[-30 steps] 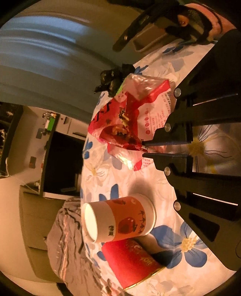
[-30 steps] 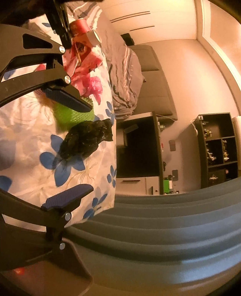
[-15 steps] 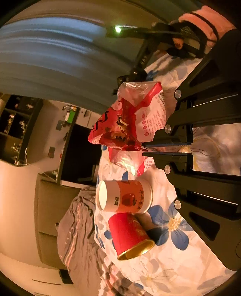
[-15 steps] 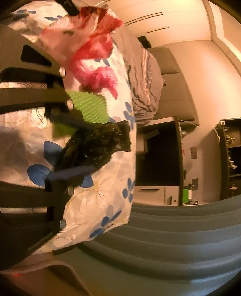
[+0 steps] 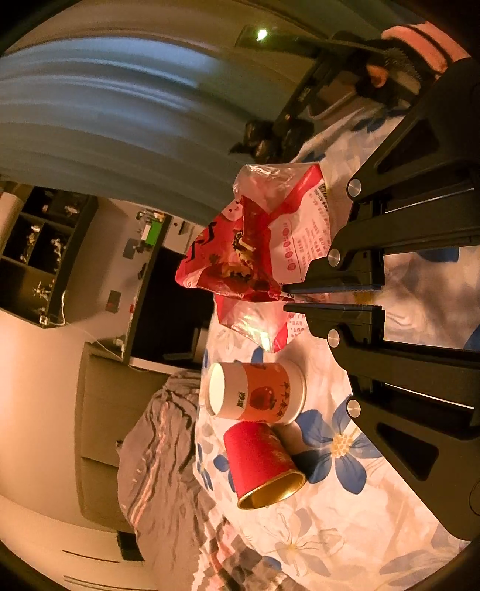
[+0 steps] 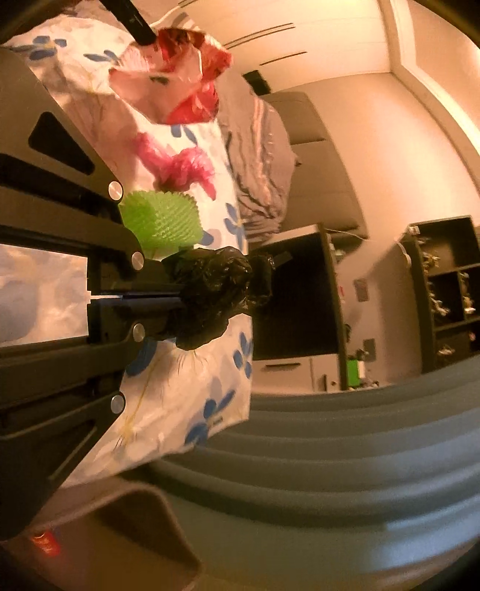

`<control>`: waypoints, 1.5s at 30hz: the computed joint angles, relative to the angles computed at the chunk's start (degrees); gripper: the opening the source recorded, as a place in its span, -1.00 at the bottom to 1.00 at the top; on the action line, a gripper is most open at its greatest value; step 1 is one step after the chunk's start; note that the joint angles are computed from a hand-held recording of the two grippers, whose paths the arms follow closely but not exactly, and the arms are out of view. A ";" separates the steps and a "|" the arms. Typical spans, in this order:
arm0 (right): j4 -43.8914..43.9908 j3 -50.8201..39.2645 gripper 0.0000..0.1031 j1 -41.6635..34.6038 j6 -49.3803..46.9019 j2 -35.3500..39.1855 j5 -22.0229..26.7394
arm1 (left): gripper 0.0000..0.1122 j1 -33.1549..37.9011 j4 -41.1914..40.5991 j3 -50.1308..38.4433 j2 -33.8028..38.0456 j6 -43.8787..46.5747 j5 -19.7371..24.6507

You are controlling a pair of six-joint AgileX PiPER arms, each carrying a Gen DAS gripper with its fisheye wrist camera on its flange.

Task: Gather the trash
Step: 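Carry the snack bag and black bag over the brown bin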

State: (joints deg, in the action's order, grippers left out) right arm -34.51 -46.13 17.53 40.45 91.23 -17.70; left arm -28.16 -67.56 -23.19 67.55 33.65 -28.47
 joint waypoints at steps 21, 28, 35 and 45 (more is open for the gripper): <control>-30.11 25.21 -0.97 -26.94 23.79 -30.70 -13.60 | -0.93 -25.41 -21.31 -11.91 5.66 16.92 -17.05; -39.19 25.94 -0.97 -39.30 29.97 -33.41 -20.99 | -0.93 -28.38 -21.45 -18.40 11.46 18.15 -16.89; -43.42 25.80 -0.97 -50.76 30.80 -32.16 -28.98 | -0.93 -29.03 -21.16 -24.57 16.97 19.99 -14.96; -43.06 24.42 -0.97 -58.15 28.60 -29.29 -32.58 | -0.93 -28.64 -21.02 -32.51 23.82 23.00 -11.56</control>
